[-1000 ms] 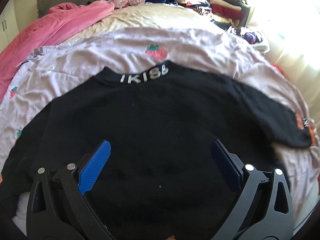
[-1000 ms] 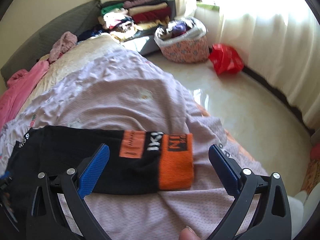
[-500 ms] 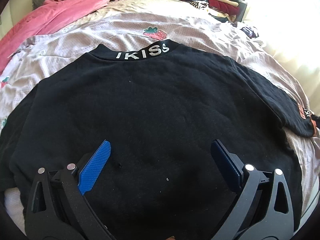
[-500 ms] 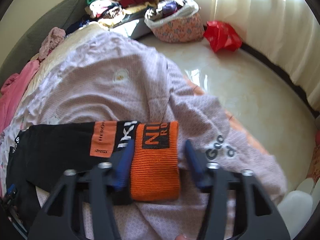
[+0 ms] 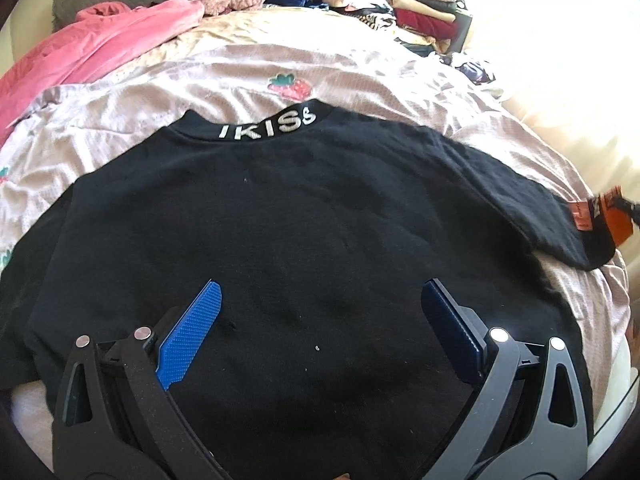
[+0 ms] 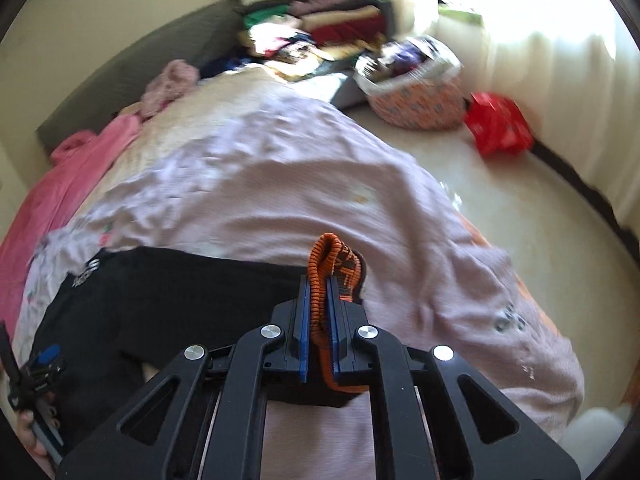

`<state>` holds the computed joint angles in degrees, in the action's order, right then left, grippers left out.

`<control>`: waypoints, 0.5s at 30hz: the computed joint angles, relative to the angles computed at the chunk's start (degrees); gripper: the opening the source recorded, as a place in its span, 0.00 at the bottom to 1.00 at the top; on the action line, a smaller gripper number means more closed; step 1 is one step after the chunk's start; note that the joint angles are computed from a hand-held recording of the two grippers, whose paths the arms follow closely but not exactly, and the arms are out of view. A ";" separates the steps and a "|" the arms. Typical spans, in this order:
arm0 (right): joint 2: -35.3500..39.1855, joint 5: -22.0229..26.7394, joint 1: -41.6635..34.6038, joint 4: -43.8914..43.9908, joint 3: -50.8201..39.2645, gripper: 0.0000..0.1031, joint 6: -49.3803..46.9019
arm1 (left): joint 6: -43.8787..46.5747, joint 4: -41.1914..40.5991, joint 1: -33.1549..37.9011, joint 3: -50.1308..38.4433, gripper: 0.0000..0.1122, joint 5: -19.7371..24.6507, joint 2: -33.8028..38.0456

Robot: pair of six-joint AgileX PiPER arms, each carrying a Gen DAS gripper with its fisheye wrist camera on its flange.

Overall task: Fold small clothes
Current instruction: 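Close the right gripper on the orange sleeve cuff, then carry the sleeve across the sweatshirt body and open the right gripper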

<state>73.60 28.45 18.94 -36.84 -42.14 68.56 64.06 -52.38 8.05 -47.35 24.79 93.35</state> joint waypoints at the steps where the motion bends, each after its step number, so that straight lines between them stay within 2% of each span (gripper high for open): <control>1: 0.30 0.56 1.69 -0.23 -1.42 0.07 0.59 | 0.70 -0.07 0.58 0.00 0.84 0.97 -0.40; 6: 5.85 5.66 11.56 -3.07 -11.86 0.07 2.55 | 5.43 -3.04 4.42 -0.35 0.84 5.66 -1.18; 10: 12.22 6.74 17.31 -2.56 -21.42 0.07 1.68 | 7.81 -4.76 8.69 -1.53 0.84 9.82 -1.00; 15: 21.20 6.09 21.81 0.92 -33.67 0.06 -2.83 | 6.93 -3.92 12.38 -3.89 0.84 12.30 0.33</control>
<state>94.79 34.54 40.75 -35.92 -75.81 65.72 70.98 -56.30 20.43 -51.24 37.09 93.68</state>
